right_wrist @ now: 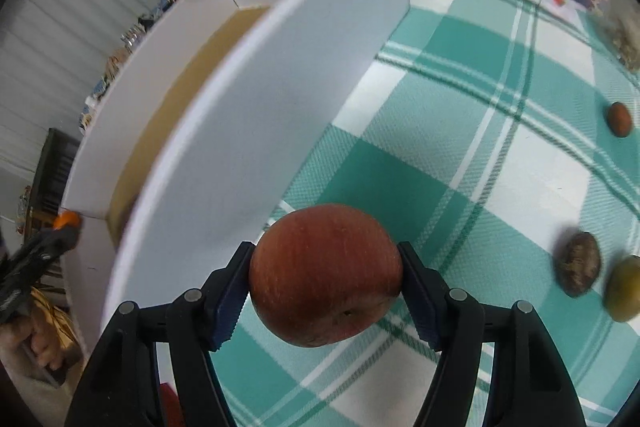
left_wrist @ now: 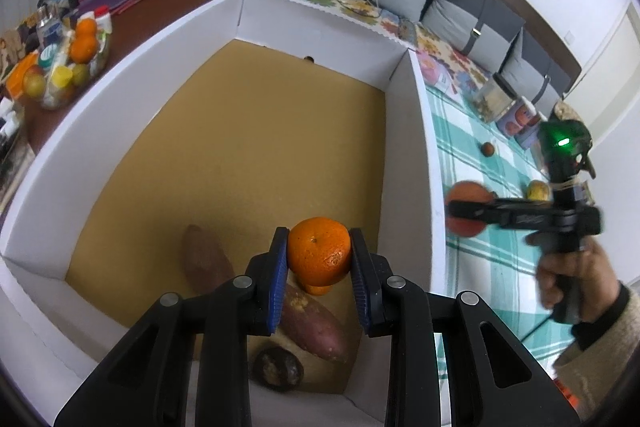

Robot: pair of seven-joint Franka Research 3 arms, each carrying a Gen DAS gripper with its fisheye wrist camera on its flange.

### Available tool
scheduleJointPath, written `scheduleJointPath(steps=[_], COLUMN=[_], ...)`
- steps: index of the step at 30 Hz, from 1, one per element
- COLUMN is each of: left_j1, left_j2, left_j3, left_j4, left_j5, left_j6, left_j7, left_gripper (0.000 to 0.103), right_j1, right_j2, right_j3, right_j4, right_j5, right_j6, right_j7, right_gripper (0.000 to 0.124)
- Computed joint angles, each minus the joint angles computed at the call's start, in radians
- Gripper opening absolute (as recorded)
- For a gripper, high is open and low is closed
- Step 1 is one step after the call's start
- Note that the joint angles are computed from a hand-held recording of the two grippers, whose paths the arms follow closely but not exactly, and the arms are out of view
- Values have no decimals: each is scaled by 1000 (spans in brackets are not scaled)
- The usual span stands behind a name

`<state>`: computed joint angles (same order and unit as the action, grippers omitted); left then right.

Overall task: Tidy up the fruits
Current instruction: 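Open the left tool then the right tool to drop the fruits into the box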

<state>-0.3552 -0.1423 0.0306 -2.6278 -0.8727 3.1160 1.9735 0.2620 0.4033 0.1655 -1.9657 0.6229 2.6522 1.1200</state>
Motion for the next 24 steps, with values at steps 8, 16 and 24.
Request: scheduleJointPath(steps=[8,16,24], left_j1=[192,293,327], left_j2=[144,216,162], left_j3=[-116,-146,-166], left_j4=[113,180,128], left_j5=[470,780,848], left_j6=[-87,-211,-189], left_j7=[-394,-712,-782], left_gripper=[29,31,62], right_j1=[52,252,236], right_j2=[-55,174,157], right_j3=[27,-83,-67], right_j4=[121,416,373], right_j5=[31,-393,-464], right_j6=[-112,-258,-171], right_j7=[-37,274,329], right_gripper=[70,70,86])
